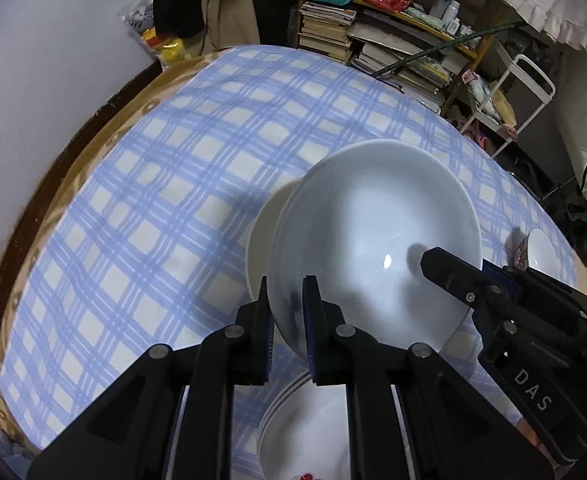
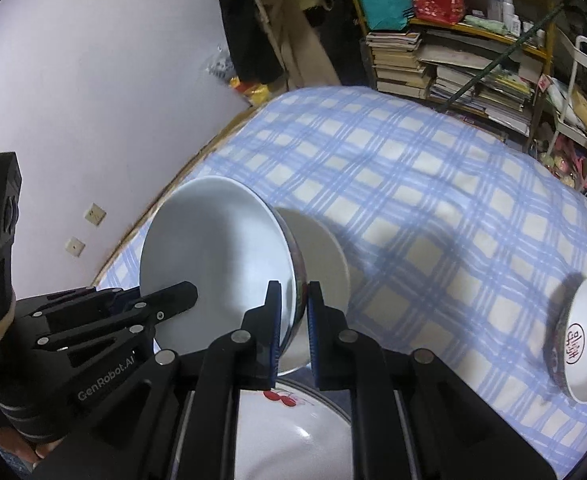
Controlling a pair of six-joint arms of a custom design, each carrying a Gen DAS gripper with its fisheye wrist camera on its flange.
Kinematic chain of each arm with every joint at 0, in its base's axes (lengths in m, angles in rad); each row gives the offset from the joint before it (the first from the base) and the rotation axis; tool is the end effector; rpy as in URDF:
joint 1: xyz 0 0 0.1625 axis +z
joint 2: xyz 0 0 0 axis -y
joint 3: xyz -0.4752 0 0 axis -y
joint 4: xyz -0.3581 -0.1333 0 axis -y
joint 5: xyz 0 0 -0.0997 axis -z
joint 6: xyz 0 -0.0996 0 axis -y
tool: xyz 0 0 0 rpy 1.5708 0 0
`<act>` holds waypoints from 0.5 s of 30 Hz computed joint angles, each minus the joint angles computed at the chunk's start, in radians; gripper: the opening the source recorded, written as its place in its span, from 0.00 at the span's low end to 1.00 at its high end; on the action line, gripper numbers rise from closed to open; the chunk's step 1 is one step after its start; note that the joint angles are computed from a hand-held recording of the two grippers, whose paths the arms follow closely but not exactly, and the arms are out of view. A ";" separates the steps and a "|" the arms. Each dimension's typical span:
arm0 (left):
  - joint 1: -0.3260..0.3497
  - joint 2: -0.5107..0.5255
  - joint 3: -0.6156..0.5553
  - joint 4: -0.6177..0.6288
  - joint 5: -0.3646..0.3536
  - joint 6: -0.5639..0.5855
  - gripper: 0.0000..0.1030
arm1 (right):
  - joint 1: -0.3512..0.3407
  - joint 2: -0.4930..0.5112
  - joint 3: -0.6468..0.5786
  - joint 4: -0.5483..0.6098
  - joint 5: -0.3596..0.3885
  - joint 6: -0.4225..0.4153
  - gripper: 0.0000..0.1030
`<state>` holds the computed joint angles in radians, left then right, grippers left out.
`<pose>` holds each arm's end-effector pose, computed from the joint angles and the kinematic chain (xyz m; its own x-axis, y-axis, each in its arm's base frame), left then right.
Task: Organize plates and bowls
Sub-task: 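Lift the second bowl with both grippers and carry it over the first bowl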
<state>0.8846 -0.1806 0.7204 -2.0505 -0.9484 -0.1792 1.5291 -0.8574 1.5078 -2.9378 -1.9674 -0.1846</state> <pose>-0.4027 -0.7938 -0.0230 -0.7094 0.3956 -0.5833 0.5142 0.8565 -0.0446 0.0643 -0.7348 0.3012 -0.9013 0.1487 0.4069 -0.1363 0.7942 -0.5922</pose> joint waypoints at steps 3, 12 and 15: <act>0.003 -0.005 0.039 -0.079 0.010 0.033 0.12 | 0.004 0.016 -0.008 0.006 -0.021 -0.010 0.13; 0.044 0.033 -0.035 -0.073 -0.087 0.036 0.12 | -0.014 0.055 -0.030 0.027 -0.066 -0.025 0.13; 0.050 0.038 -0.035 -0.081 -0.090 0.039 0.12 | -0.011 0.068 -0.030 0.001 -0.091 -0.064 0.13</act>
<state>0.9349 -0.1430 0.6853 -2.1317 -1.0379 -0.1405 1.5185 -0.7890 1.4782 -2.9369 -2.0585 -0.2487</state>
